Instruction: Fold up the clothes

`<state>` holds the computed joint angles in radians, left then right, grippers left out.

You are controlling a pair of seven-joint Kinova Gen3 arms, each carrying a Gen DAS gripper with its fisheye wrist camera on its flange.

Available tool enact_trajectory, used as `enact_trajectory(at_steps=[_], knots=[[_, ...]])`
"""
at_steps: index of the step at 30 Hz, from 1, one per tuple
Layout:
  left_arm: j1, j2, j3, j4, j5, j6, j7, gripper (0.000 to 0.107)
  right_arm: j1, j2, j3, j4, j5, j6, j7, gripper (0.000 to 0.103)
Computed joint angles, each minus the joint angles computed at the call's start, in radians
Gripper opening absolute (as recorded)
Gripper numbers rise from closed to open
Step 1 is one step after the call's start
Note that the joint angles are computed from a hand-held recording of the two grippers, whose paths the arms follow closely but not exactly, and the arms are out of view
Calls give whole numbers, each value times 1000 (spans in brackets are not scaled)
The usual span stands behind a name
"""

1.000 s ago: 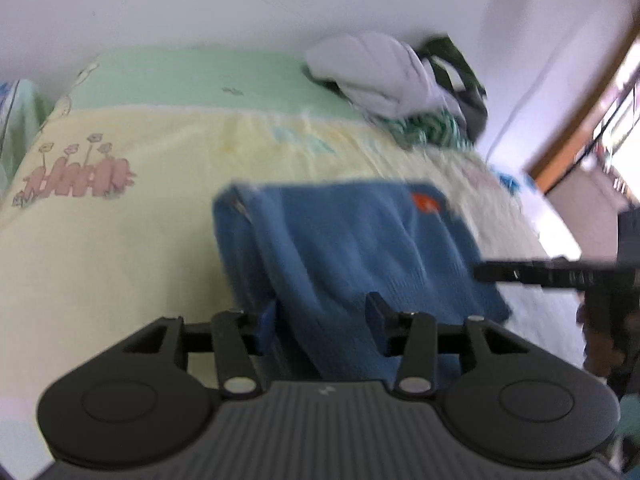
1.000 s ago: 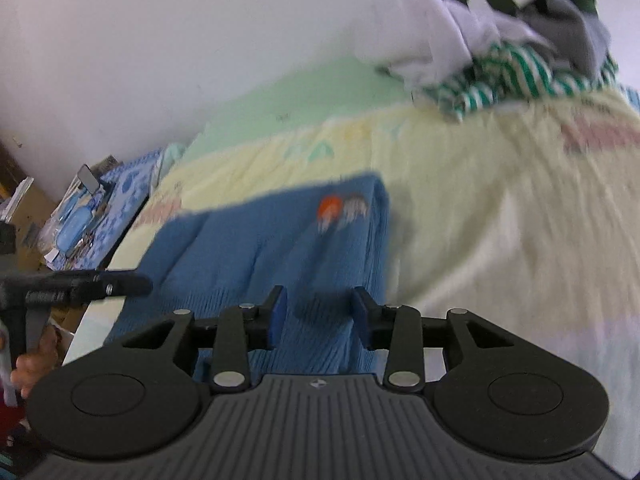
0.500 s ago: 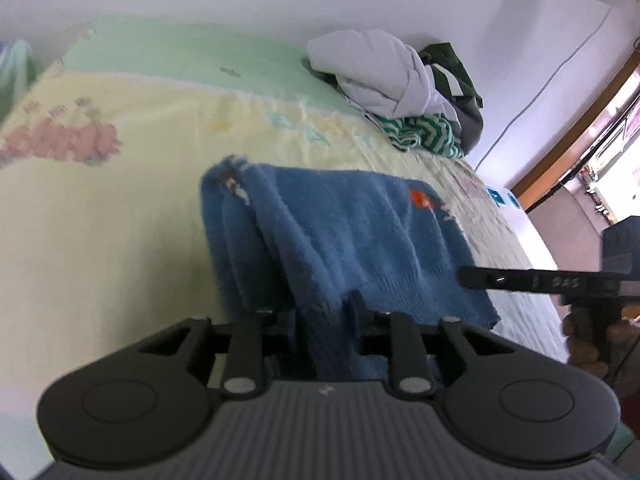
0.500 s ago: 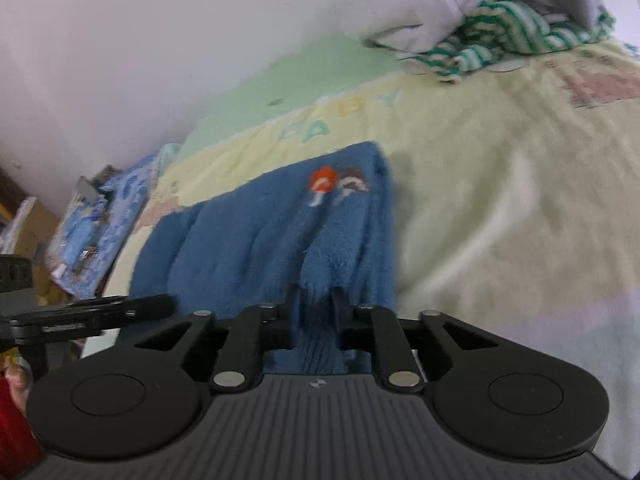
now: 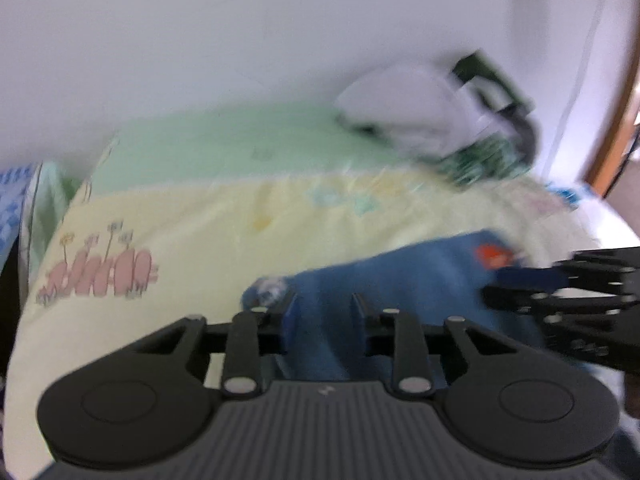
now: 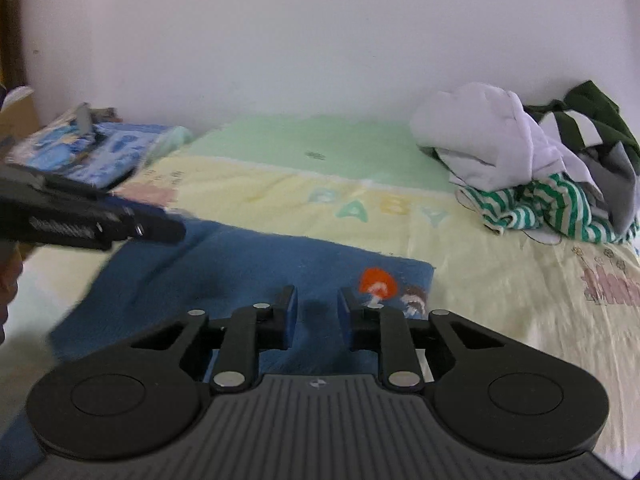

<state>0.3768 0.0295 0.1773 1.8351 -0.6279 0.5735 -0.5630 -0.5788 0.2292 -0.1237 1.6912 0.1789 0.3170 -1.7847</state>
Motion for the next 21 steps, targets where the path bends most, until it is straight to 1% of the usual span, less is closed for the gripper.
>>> enact_trajectory(at_steps=[1, 2, 3, 4, 5, 7, 8, 10, 11, 12, 13, 15, 17, 19, 20, 21], knots=[[-10, 7, 1, 16, -15, -21, 5, 24, 5, 12, -4, -13, 3, 17, -6, 23], [-4, -2, -14, 40, -35, -52, 15, 24, 27, 20, -26, -16, 10, 17, -10, 23], [0, -3, -22, 47, -38, -67, 12, 24, 52, 29, -50, -12, 25, 1, -22, 23], [-14, -5, -12, 46, -26, -68, -6, 24, 64, 29, -58, 1, 28, -25, -19, 23], [-19, -7, -11, 36, 1, -60, -41, 24, 88, 27, -83, 5, 15, -34, -4, 23], [-29, -12, -10, 14, 61, -43, -117, 21, 173, 13, -170, -2, -53, -11, 69, 23], [-33, -18, -7, 8, 78, -38, -139, 22, 219, -10, -216, 13, -94, -10, 109, 23], [-31, -40, 5, 21, 68, -35, -137, 26, 309, -56, -302, 47, -175, -1, 189, 23], [-26, -37, 22, 23, 38, -16, -121, 27, 334, -68, -323, 52, -209, 28, 226, 23], [-15, -32, 35, 27, -3, 4, -94, 28, 341, -74, -326, 64, -227, 41, 247, 24], [-4, -26, 49, 32, -43, 22, -68, 29, 329, -79, -313, 82, -230, 38, 255, 24], [31, -11, 60, 28, -125, 62, -30, 28, 284, -87, -267, 123, -220, -2, 259, 25], [68, -2, 61, 21, -188, 96, -7, 27, 245, -87, -222, 111, -235, 7, 239, 25], [73, -35, 67, 36, -188, 82, -22, 29, 249, -112, -221, 104, -271, 27, 197, 25], [75, -60, 72, 49, -178, 74, -27, 34, 260, -136, -234, 122, -280, 13, 175, 25], [63, -83, 87, 62, -158, 64, -46, 42, 252, -152, -231, 135, -274, 14, 154, 25]])
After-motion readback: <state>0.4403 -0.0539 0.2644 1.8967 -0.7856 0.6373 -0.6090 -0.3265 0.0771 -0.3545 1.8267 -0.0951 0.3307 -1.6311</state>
